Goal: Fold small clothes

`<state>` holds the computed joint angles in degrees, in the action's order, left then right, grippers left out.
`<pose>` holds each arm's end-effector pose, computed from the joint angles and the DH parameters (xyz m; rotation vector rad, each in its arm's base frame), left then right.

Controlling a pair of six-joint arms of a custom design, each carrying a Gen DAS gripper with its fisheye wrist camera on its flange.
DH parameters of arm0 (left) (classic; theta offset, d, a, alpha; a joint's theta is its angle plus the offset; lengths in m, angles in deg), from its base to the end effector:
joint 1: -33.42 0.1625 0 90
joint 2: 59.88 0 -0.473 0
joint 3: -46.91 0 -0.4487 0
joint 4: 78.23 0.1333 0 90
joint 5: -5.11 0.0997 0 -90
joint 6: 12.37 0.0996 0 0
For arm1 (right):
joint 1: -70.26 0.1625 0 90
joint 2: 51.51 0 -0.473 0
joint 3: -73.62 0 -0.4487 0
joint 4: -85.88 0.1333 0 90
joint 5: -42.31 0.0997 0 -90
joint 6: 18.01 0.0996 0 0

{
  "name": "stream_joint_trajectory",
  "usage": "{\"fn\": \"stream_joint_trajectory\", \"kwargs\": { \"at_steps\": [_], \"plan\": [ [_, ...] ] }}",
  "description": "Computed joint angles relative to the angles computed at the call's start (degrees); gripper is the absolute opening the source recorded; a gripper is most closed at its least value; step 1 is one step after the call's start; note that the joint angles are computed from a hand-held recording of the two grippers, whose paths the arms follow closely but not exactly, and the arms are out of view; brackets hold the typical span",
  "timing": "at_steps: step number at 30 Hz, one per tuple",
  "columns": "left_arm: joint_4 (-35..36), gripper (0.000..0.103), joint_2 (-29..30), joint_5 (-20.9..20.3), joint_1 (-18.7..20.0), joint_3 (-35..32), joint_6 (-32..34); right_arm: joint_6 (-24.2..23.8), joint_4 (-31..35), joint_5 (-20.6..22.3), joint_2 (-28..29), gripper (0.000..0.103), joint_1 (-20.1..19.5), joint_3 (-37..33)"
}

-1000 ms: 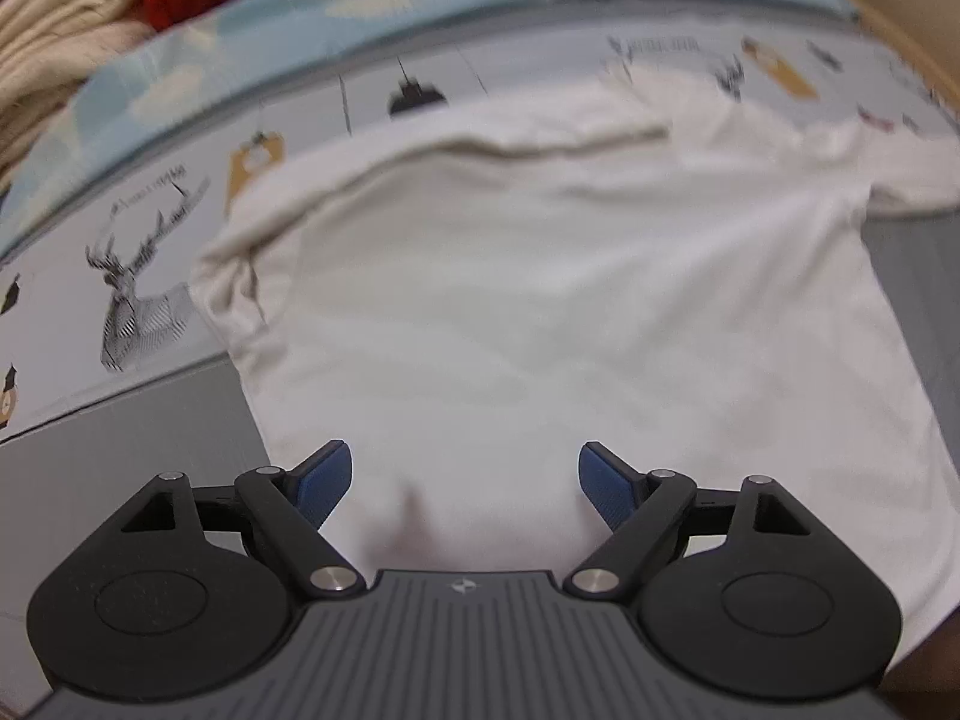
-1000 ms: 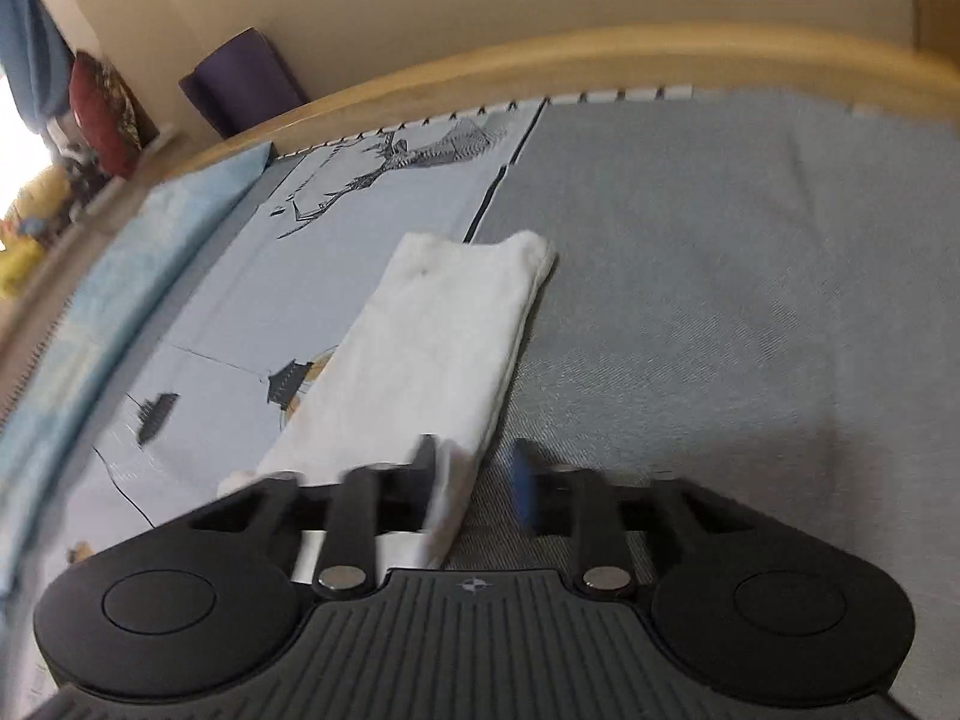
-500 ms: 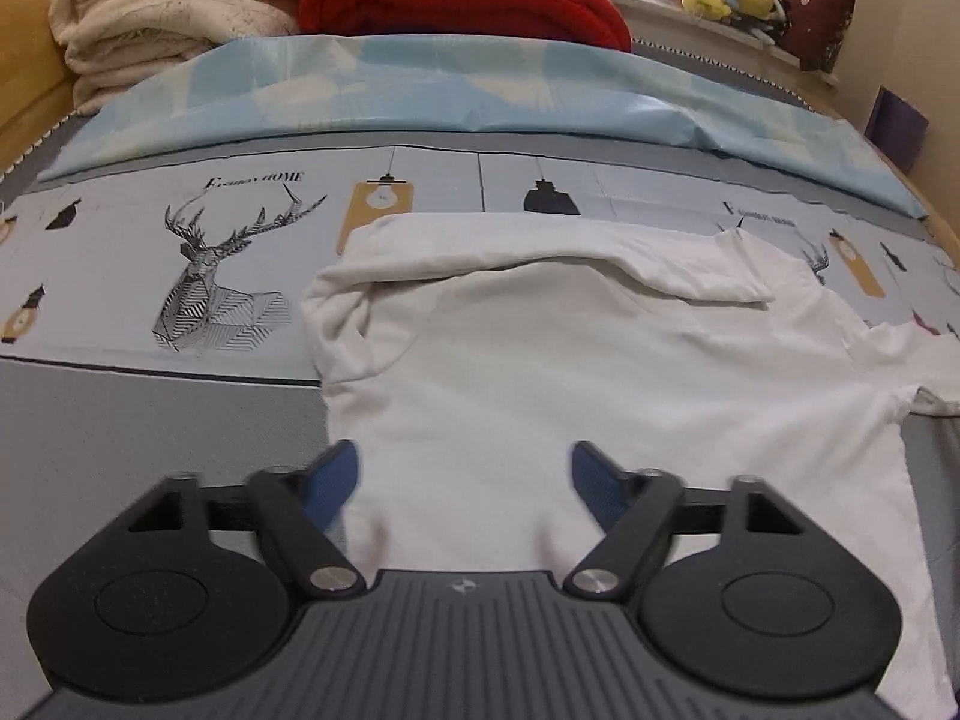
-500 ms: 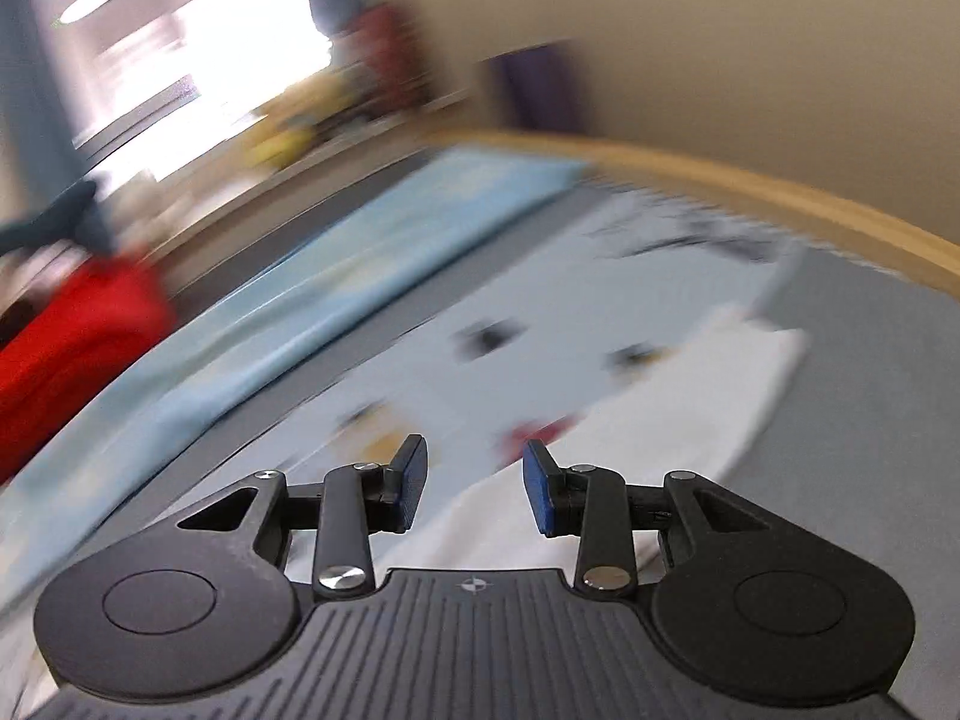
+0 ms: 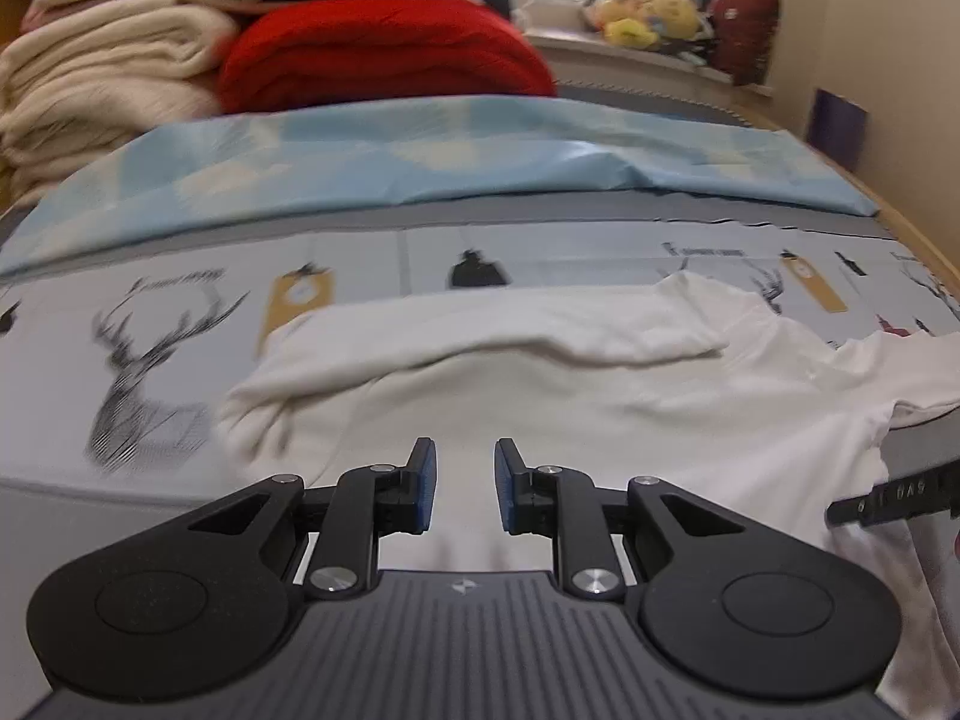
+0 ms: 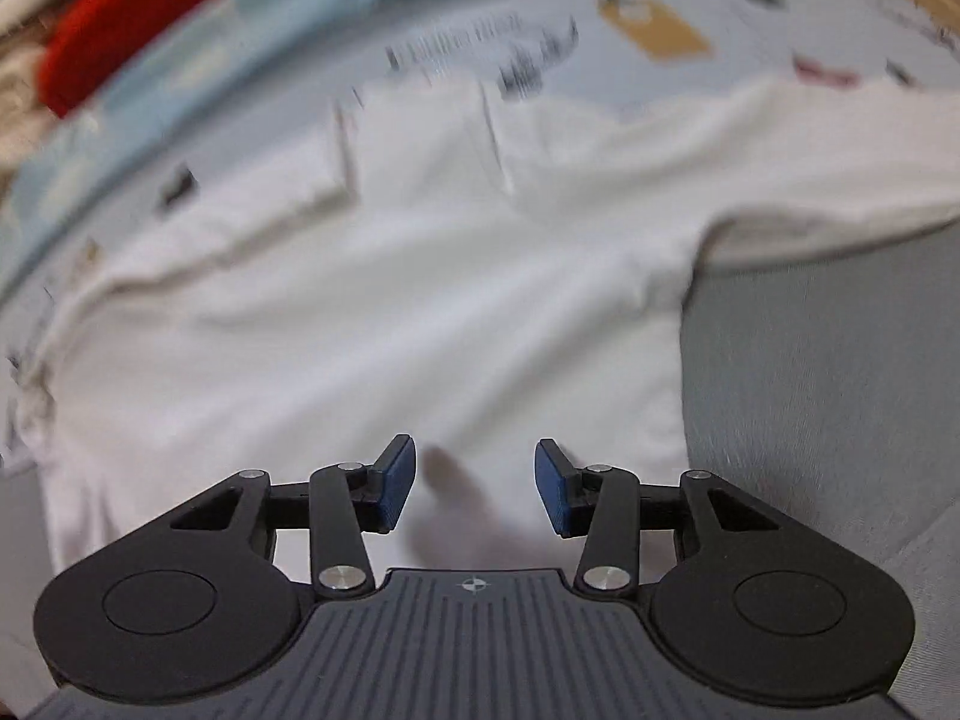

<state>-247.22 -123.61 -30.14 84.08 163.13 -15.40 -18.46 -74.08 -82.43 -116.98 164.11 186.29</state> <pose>-0.2127 -0.5981 0.2238 0.4396 2.2192 -0.9133 0.1183 -0.6183 0.2267 -0.0635 -2.5040 0.5261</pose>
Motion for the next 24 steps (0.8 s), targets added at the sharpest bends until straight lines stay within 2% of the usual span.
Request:
{"fn": "stream_joint_trajectory", "kwargs": {
  "at_steps": [3, 6, 7, 8, 10, 12, 15, 17, 18, 19, 20, 21, 22, 24],
  "plan": [
    [-6.42, 0.023, 4.55, -1.74, 0.97, -2.6, 7.3, -2.53, 0.55, -0.72, 0.6, 0.043, 0.05, -0.72],
    [-13.23, 0.026, 10.51, -2.17, 2.14, -6.14, 16.56, -2.91, 2.2, -1.09, 0.78, 0.043, 0.33, -1.39],
    [-15.15, 0.033, 12.36, -1.97, 2.54, -7.3, 19.34, -3.3, 2.28, -1.2, 0.68, 0.043, 0.17, -1.19],
    [-17.26, 0.045, 14.64, -1.01, 2.95, -8.8, 22.55, -3.38, 2.36, -1.46, 0.91, 0.043, 0.13, -1.21],
    [-21.9, 0.057, 18.86, 1.55, 3.48, -11.77, 29.82, -2.56, 3.45, -1.94, 1.1, 0.043, 0.31, -1.74],
    [-26.23, 0.067, 22.61, 2.98, 3.97, -14.61, 39.83, -2.21, 4.5, -2.59, 1.38, 0.043, 0.62, -2.39],
    [-32.19, 0.07, 27.48, 6.87, 4.7, -18.85, 51.49, -3.27, 4.41, -4.39, 2.19, 0.043, 1.37, -2.92],
    [-29.83, 0.07, 27.92, 5.67, 5.53, -20.08, 49.76, -4.71, 3.2, -5.88, 3.05, 0.043, 1.91, -3.2],
    [-30.06, 0.069, 28.28, 5.03, 5.84, -20.7, 49.82, -5.83, 2.33, -6.7, 3.53, 0.043, 2.24, -3.33],
    [-31.26, 0.062, 28.79, 4.6, 6.03, -21.34, 50.89, -6.97, 1.41, -7.25, 4.0, 0.043, 2.51, -3.48],
    [-31.94, 0.047, 29.13, 4.09, 6.24, -21.99, 51.66, -7.76, 0.75, -7.55, 4.45, 0.043, 2.72, -3.7],
    [-32.15, 0.037, 29.19, 3.9, 6.22, -22.29, 51.7, -7.98, 0.63, -7.77, 4.85, 0.043, 2.86, -4.03],
    [-31.96, 0.021, 29.0, 3.72, 6.35, -22.84, 50.94, -7.75, 0.88, -7.8, 5.14, 0.043, 2.91, -4.36],
    [-29.26, 0.01, 27.4, 3.05, 6.53, -23.08, 45.95, -6.71, 1.8, -7.94, 5.87, 0.043, 2.99, -5.23]
  ]
}}
